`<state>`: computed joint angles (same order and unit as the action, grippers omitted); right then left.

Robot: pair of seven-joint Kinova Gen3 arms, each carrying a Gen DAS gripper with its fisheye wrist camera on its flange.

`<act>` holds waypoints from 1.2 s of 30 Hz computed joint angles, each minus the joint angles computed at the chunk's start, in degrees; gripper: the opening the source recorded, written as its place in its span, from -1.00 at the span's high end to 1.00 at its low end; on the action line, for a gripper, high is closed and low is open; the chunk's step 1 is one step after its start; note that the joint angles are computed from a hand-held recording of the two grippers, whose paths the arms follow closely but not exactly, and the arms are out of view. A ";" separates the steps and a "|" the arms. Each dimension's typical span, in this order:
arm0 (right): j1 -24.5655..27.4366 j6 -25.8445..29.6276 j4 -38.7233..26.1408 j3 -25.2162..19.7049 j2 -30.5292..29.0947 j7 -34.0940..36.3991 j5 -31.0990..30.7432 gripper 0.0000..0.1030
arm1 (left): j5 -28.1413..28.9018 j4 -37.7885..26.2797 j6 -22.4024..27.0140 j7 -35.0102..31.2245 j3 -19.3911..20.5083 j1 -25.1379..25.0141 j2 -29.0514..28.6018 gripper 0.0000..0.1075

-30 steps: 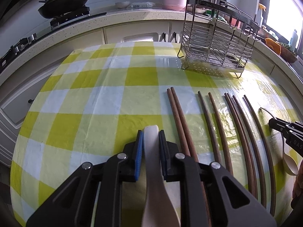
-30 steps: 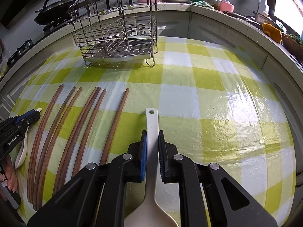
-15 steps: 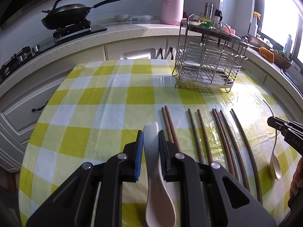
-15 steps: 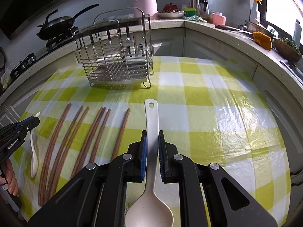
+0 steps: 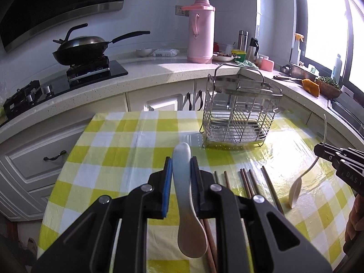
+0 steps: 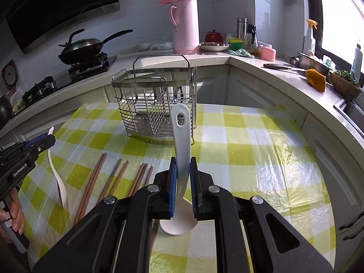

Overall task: Organize utensils
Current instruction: 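Lift the small spoon with the left tool while the right tool carries the ladle to the wire rack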

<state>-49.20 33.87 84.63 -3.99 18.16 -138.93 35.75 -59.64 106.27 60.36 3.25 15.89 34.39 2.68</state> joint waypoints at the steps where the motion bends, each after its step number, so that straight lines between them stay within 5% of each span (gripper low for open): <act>1: -0.15 0.14 -0.42 0.03 0.01 0.15 0.27 0.78 | -0.30 -0.53 0.11 -0.50 -0.03 -0.05 0.03 0.70; 10: 0.05 0.69 -8.30 0.42 1.90 5.50 0.90 0.80 | -2.79 -8.39 -1.81 -8.40 -2.19 -2.29 1.41 0.70; 20: 2.57 2.53 -25.00 0.87 6.91 18.03 -7.55 0.92 | -5.58 -21.84 -7.42 -15.44 -7.01 -3.24 7.05 0.70; 32: 5.41 6.11 -45.97 2.51 18.46 27.32 -19.20 0.92 | -4.73 -33.54 -12.30 -17.44 -15.76 -2.13 15.03 0.70; 36: 5.58 5.34 -46.74 3.15 20.70 28.86 -21.65 0.92 | -5.11 -32.60 -14.62 -15.29 -18.18 -1.27 16.82 0.70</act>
